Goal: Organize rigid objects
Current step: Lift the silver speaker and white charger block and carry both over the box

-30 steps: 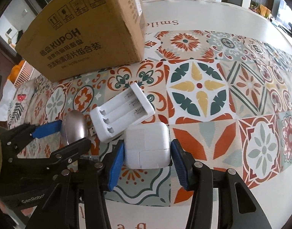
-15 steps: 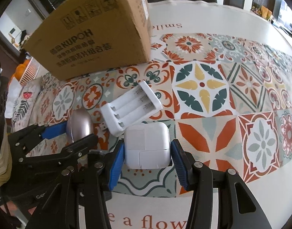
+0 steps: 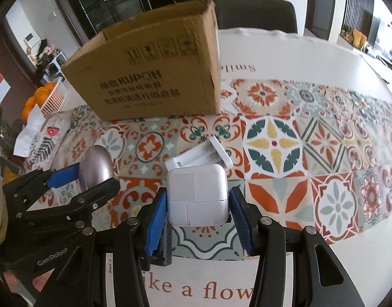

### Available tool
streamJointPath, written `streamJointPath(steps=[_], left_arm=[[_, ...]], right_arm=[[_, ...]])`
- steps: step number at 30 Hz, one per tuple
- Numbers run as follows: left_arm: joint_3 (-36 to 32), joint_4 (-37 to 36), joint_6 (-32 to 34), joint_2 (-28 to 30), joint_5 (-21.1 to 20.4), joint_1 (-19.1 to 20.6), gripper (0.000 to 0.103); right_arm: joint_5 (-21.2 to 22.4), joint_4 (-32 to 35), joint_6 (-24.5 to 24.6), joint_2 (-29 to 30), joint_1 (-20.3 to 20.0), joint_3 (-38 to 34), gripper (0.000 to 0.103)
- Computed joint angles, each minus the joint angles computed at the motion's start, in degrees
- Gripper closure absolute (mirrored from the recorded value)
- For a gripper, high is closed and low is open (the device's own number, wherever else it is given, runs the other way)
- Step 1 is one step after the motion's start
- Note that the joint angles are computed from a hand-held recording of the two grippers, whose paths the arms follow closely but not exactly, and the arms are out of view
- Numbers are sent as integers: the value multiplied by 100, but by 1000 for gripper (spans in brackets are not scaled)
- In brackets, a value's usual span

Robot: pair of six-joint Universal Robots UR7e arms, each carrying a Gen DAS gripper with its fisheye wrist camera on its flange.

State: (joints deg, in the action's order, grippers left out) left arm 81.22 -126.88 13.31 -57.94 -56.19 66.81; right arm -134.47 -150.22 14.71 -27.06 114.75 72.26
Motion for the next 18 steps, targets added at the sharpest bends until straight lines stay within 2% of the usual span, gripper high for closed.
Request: streamJointPath(steps=[18], left_arm=[[90,-772,169,-453,133,-332,44]], right_arm=[[-213,-585,-758,145,460,-549,53]])
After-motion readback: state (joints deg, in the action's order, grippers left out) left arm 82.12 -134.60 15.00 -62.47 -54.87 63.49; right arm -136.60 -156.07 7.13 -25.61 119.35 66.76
